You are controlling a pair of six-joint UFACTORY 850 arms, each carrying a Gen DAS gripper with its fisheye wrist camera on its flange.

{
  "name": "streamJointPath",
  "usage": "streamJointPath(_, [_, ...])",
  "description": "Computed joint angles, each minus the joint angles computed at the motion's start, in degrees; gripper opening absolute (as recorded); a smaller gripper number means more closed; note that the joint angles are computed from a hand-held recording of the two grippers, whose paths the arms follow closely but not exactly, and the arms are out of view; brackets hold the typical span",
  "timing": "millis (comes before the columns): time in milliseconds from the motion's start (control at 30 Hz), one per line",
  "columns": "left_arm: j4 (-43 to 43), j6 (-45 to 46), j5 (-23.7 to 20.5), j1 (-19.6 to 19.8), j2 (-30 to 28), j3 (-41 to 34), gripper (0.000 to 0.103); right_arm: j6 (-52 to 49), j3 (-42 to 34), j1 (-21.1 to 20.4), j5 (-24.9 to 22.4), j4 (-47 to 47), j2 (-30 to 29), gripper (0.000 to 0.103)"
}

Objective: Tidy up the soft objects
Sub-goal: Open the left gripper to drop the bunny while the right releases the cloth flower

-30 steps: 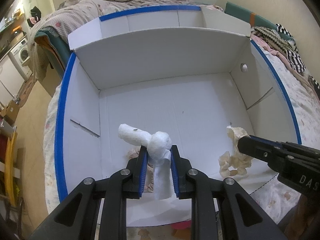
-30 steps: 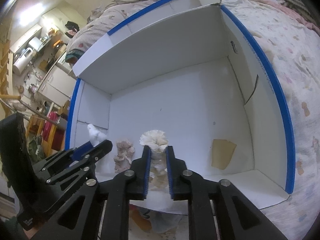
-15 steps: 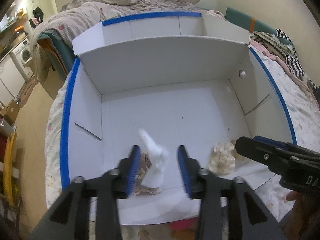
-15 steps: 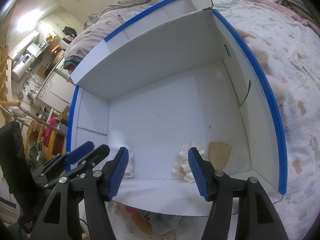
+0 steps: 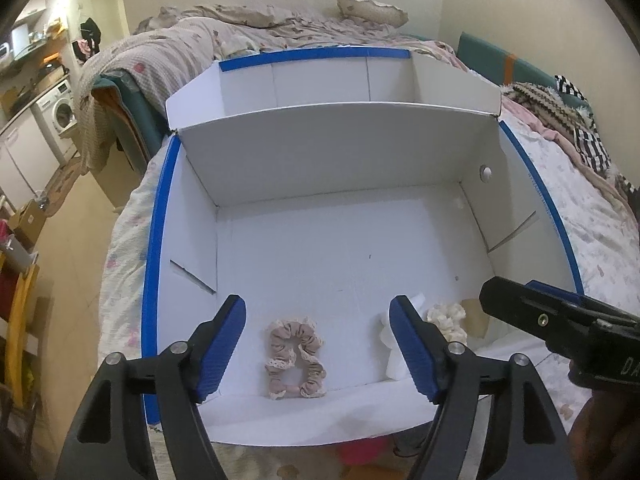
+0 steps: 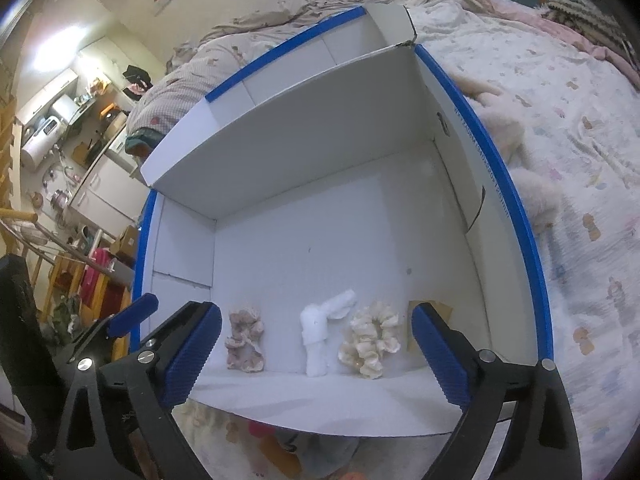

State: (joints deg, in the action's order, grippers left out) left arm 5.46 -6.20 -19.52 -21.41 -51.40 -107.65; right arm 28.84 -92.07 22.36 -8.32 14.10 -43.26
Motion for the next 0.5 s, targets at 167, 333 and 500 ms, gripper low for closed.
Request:
streamJointPath(167, [0.9,-0.4,0.5,0.1,0.9,1.1,0.072,3.8,0.9,0.1,0.7,-3.7,0.7,0.103])
streamJointPath(333, [2.2,-2.1,0.8,0.2,1.7,2.1,0.072,6.7,1.4,0.2,1.2,-6.2,1.1,0.103])
streamJointPath(500, [-1.5,-0.1,0.8,0.9,3.0,3.5,0.072,13.3,2.0,0.6,1.2,-12.9,1.7,0.103])
